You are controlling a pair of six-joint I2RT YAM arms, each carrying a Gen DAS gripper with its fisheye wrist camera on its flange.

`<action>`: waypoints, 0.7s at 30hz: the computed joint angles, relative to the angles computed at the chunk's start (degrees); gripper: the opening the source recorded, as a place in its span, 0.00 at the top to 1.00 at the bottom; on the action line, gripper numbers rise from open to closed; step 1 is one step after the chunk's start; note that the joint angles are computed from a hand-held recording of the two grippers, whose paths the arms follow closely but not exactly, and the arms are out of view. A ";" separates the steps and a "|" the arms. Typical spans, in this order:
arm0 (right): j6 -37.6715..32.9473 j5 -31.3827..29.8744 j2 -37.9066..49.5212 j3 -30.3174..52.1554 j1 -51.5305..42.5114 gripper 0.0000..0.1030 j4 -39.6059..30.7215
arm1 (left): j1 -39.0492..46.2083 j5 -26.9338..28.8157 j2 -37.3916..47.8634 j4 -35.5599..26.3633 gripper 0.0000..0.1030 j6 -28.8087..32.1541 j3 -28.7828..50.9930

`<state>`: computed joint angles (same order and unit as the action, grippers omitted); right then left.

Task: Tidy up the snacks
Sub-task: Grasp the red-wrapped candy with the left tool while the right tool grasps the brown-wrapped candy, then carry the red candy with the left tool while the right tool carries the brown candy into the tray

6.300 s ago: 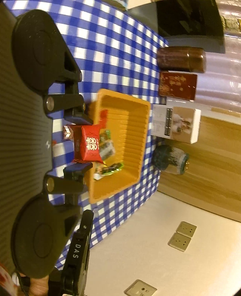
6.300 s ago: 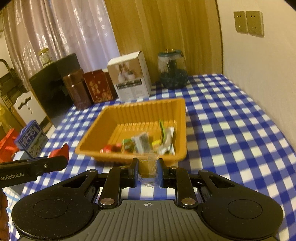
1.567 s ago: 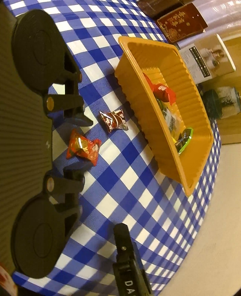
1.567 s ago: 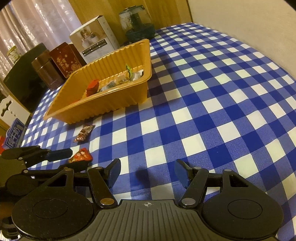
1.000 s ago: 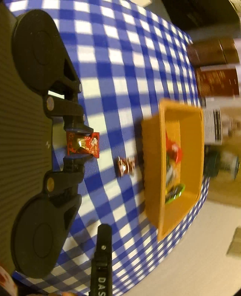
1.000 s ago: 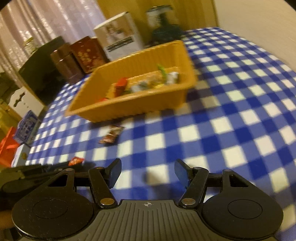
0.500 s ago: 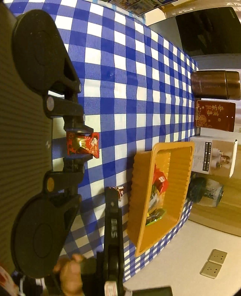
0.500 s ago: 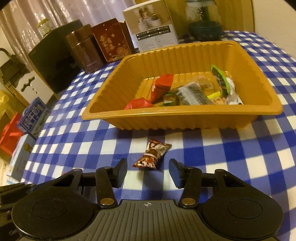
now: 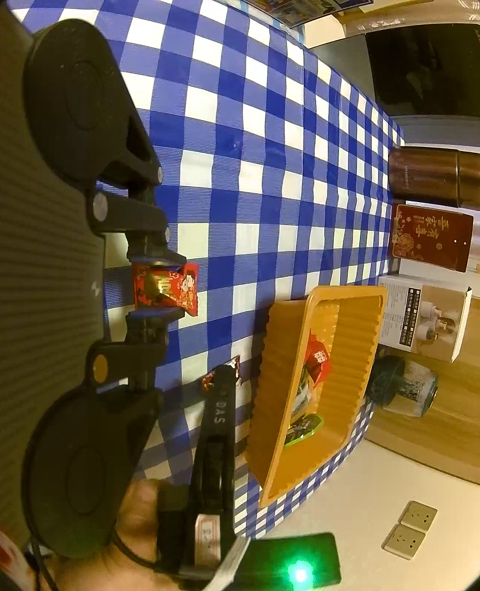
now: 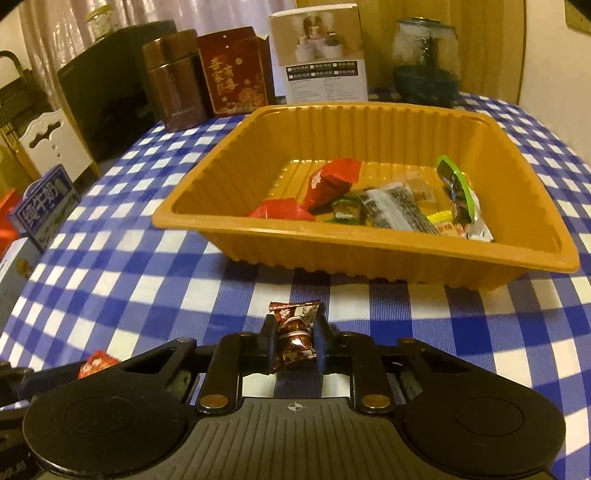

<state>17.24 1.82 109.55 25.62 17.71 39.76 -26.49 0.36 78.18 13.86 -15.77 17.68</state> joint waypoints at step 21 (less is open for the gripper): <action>2.86 -5.13 -71.87 -25.29 -7.82 0.80 -45.32 | -23.48 -14.84 -18.38 -21.99 0.81 -17.63 1.75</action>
